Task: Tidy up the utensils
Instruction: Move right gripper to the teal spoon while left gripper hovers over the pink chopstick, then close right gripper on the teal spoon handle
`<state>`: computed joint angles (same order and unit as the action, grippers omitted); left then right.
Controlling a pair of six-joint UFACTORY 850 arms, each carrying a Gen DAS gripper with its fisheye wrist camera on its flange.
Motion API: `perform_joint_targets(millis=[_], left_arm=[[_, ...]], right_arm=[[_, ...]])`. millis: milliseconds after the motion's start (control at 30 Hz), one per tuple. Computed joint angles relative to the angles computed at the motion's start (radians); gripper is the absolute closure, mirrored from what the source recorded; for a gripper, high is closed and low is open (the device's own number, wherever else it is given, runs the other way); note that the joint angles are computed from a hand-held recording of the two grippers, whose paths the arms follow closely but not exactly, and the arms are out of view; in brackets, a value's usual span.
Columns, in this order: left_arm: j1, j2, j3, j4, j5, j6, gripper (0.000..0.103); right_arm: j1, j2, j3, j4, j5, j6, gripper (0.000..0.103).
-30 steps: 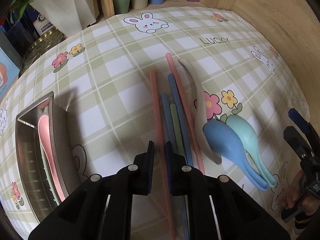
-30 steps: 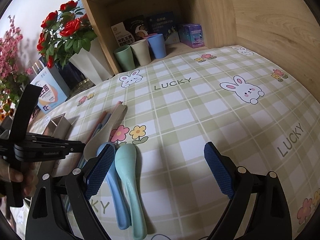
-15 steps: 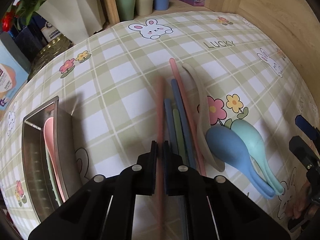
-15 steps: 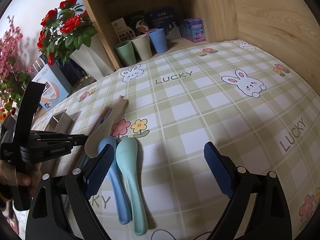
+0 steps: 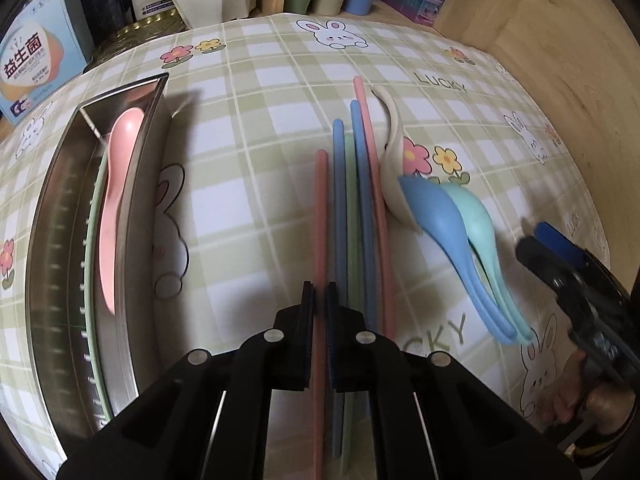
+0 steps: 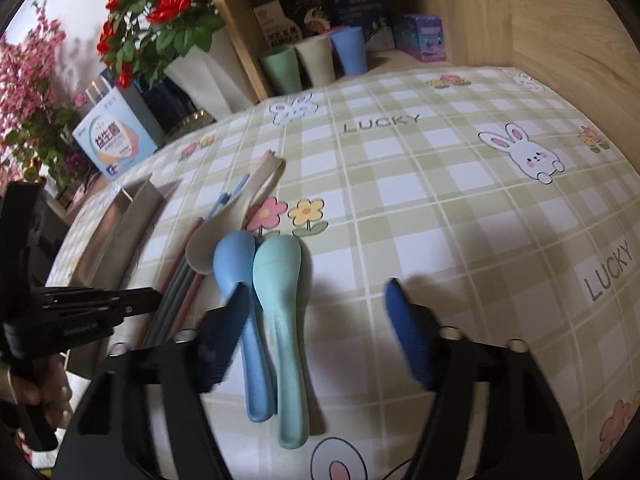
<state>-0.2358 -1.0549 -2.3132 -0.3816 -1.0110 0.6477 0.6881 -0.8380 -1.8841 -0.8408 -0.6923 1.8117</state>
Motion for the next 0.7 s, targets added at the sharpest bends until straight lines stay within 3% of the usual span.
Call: perform_joint_targets(millis=[67, 167, 433, 600, 700], left_arm=[[0.005, 0.011, 0.023, -0.020, 0.014, 0.011, 0.097], [0.009, 0.008, 0.021, -0.035, 0.011, 0.018, 0.097], [0.008, 0.038, 0.078, -0.042, 0.059, 0.058, 0.097], [0.010, 0.023, 0.052, -0.049, 0.039, 0.043, 0.097], [0.012, 0.027, 0.060, -0.054, 0.041, 0.045, 0.097]], right_arm=[[-0.007, -0.015, -0.024, 0.073, 0.011, -0.096, 0.060], [-0.013, -0.045, -0.075, 0.165, 0.004, -0.233, 0.071], [-0.022, -0.070, -0.112, 0.241, 0.026, -0.311, 0.075], [-0.025, -0.102, -0.168, 0.261, -0.009, -0.371, 0.075], [-0.016, -0.144, -0.239, 0.251, -0.079, -0.421, 0.075]])
